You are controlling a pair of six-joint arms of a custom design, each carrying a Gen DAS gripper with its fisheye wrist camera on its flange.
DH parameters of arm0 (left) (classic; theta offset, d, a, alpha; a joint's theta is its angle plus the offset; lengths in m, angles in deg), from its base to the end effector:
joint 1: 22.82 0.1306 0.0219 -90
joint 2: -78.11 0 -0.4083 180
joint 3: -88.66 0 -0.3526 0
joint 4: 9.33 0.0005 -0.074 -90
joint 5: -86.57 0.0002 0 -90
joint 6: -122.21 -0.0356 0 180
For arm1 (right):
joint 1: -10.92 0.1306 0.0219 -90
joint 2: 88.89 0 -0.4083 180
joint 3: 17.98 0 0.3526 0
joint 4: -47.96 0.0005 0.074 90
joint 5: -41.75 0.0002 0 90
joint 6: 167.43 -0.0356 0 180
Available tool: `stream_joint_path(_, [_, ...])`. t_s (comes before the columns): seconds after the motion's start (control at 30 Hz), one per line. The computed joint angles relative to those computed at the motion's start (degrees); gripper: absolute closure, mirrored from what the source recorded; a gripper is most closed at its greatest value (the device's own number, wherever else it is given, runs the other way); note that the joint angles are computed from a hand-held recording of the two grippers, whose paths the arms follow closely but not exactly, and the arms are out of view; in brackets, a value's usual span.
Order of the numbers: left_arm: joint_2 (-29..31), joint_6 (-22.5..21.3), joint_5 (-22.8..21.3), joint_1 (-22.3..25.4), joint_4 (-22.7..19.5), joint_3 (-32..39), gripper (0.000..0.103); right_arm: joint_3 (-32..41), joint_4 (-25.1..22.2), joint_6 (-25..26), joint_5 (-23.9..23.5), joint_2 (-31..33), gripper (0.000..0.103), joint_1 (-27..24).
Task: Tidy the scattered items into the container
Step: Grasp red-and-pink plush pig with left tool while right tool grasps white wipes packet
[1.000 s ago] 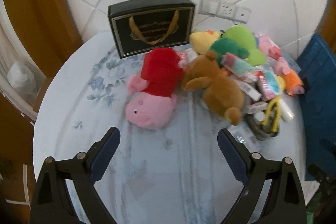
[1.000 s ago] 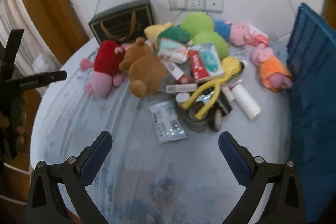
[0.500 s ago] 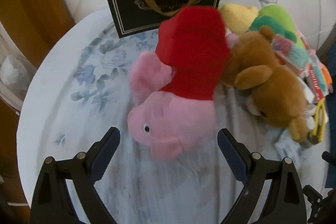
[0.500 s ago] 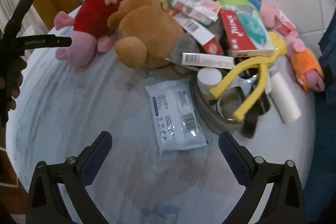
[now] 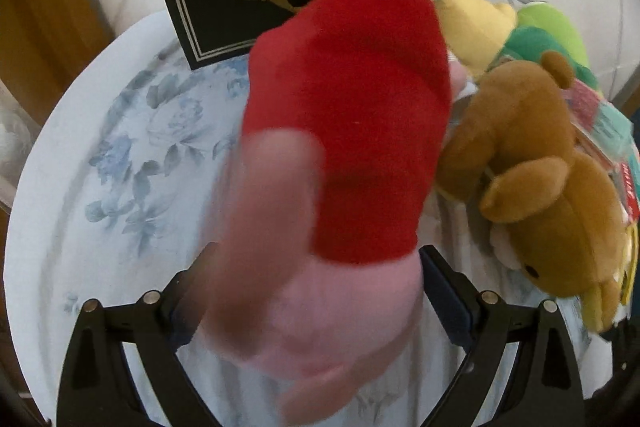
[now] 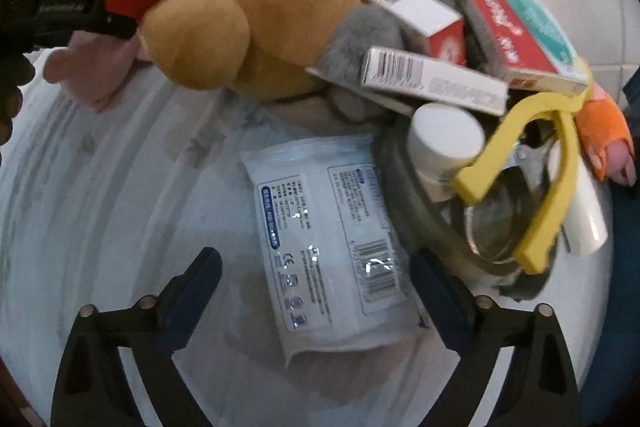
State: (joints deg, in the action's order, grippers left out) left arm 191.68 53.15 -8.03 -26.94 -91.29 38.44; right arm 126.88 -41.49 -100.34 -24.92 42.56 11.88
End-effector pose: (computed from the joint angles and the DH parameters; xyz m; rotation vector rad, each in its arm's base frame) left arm 0.5672 -0.0385 0.5034 -0.4197 2.6788 -0.0201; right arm 0.6609 -0.0035 0.4148 0.5983 2.7162 -0.4912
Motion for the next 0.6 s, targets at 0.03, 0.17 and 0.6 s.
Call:
stream_joint_path(0.03, [0.2,0.1,0.0,0.0,0.1,0.0,0.007,0.0,0.0,-0.5,0.0,0.1,0.015,-0.1])
stream_joint_path(0.17, [0.2,-0.5,-0.2,0.0,1.0,-0.9,0.007,0.5,0.4,-1.4,0.2,0.4,0.015,-0.2])
stream_joint_path(0.6, [-1.3,-0.3,-0.7,-0.2,1.5,-2.6,0.013,1.3,0.3,-2.5,-1.9,-0.2,0.047,-0.2])
